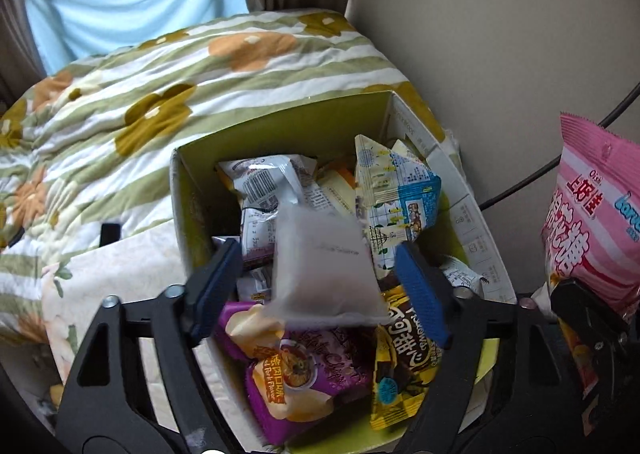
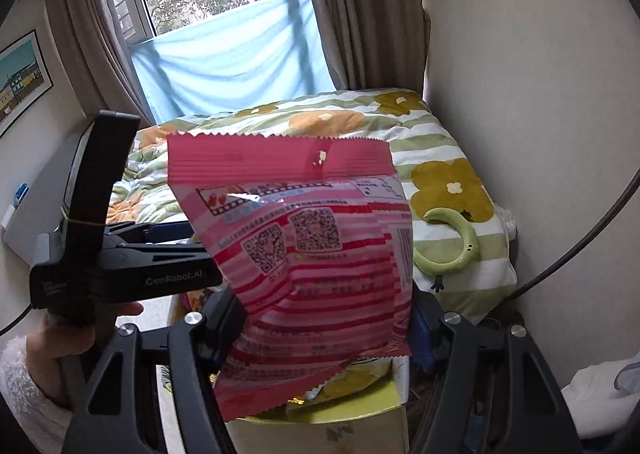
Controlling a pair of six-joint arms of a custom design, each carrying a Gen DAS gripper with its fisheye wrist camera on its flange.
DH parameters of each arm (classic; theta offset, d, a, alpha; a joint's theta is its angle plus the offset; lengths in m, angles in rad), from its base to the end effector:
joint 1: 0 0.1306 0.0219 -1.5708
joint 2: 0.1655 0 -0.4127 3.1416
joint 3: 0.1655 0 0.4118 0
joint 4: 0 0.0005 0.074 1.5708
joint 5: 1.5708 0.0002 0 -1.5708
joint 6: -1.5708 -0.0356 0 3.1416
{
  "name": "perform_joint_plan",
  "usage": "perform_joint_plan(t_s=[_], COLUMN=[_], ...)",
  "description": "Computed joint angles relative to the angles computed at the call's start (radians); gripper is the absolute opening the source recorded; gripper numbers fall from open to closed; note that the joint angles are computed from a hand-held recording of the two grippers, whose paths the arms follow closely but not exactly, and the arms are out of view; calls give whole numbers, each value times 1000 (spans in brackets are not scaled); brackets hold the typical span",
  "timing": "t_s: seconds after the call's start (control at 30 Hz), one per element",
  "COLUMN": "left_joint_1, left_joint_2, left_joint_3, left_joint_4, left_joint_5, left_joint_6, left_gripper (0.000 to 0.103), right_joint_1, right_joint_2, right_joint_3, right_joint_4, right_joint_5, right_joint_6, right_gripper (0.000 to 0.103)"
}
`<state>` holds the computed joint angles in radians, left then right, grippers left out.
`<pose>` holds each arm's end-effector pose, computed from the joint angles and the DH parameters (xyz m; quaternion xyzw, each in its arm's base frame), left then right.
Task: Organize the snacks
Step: 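Carry both bags into the cardboard box and open both tools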
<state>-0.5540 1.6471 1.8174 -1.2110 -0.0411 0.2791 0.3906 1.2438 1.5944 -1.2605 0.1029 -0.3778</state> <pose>0.4953 -0.3053 0.5065 0.1269 0.9565 -0.0878 0.2475 0.3800 0.1520 0.5929 0.0106 0.9447 0.0763 0.3186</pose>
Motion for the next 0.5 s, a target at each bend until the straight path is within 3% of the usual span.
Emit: perform_joint_plan(t_s=[0.03, 0.1, 0.27, 0.5], left_joint_1=[-2, -4, 13, 18], left_joint_2=[-16, -60, -175, -248], left_joint_3=[-24, -85, -233, -274], left_joint_4=[12, 23, 52, 34], left_joint_5=[-17, -34, 7, -57], left_joint_6=[2, 9, 51, 84], left_gripper=[103, 103, 103, 103], right_joint_1=[-8, -20, -19, -17], right_joint_2=[-2, -4, -4, 95], right_joint_3=[-3, -9, -13, 95], right_joint_4=[2, 9, 16, -20], right_joint_5=[-9, -30, -63, -110], right_joint_6=[4, 2, -8, 75], right_gripper=[63, 63, 63, 64])
